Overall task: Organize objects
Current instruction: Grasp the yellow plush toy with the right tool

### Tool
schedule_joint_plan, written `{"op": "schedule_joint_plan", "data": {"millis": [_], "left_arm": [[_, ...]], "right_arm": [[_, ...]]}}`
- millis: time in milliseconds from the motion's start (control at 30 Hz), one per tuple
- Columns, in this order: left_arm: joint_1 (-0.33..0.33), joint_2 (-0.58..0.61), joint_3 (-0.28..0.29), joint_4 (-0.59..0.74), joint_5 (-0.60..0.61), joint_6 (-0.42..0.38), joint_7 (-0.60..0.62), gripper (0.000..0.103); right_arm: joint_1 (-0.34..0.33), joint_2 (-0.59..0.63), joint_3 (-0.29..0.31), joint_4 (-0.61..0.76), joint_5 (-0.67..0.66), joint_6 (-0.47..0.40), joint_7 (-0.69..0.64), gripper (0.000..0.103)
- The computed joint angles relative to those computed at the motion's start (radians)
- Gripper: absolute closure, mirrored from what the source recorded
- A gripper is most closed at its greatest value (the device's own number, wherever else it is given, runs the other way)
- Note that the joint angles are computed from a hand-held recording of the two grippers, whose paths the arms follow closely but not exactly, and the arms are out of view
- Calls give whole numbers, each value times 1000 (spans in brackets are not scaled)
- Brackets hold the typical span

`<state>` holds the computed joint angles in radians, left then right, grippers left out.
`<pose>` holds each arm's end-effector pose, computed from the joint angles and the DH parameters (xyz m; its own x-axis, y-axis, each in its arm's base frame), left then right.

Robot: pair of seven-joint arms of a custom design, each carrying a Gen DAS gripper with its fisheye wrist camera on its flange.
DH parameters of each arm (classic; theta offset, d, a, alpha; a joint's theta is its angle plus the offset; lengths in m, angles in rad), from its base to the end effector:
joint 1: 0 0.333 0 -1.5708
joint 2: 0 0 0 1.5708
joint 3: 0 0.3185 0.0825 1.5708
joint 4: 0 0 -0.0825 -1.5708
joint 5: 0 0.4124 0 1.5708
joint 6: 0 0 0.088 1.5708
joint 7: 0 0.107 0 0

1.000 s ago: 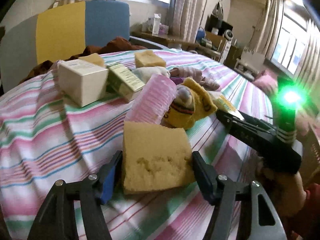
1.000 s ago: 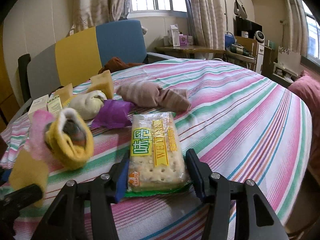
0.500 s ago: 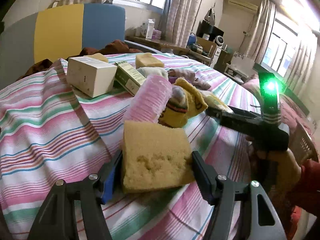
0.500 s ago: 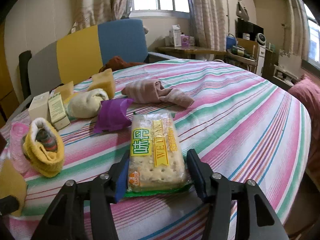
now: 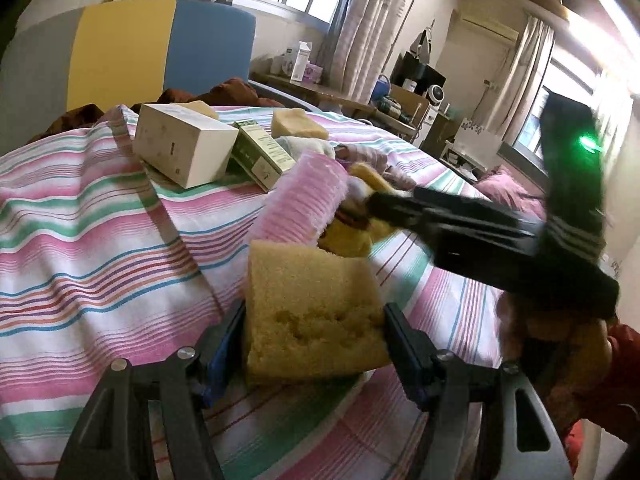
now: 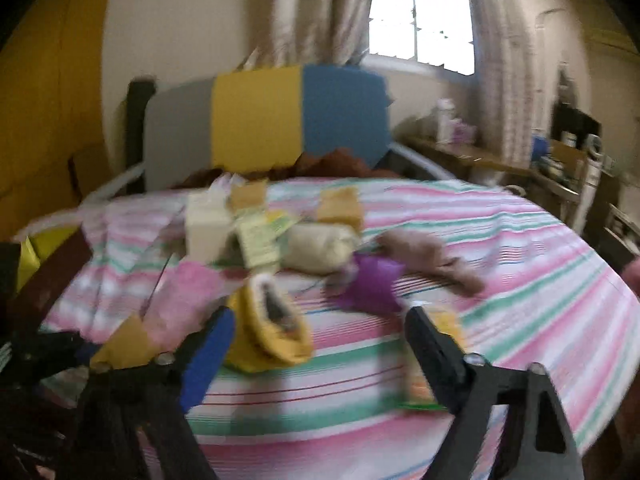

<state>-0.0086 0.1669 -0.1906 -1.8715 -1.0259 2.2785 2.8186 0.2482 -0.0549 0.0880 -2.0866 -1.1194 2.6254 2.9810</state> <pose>0.6395 -0.1446 0.4510 -0.7862 -0.5394 0.3015 -0.5577 0.4093 -0.7221 0.5571 0.2180 0.4944 -0.2310 -0.9728 0.0143 -0.5648 0.1221 -0.8162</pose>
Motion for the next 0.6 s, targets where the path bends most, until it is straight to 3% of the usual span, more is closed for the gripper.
{"op": "schedule_joint_plan", "data": {"millis": [67,133,200,400,567,600], "left_arm": [[-3,-2,-1,-4,6,12,3,34],[-4,-2,-1,-5,9,18,6,35],[-4,-2,-2,-5,9,18,7,35],[1,6,-1,3,-2,1,6,36],[3,10,-3,7,-5,-2,6,36],[4,10,-3,7,-6,-3,5,36]], "right_arm": [[-7,31,-18,12,96,73,-65,47],[-19,58,-35,17,138,167,-64,51],[-13,70,-36,31,140,149,-62,83],[-5,20,-35,30,57,-65,118,90],[-51,-7,-52,-16,162,104,110,84],[-54,-3,-45,-9,160,100,97,84]]}}
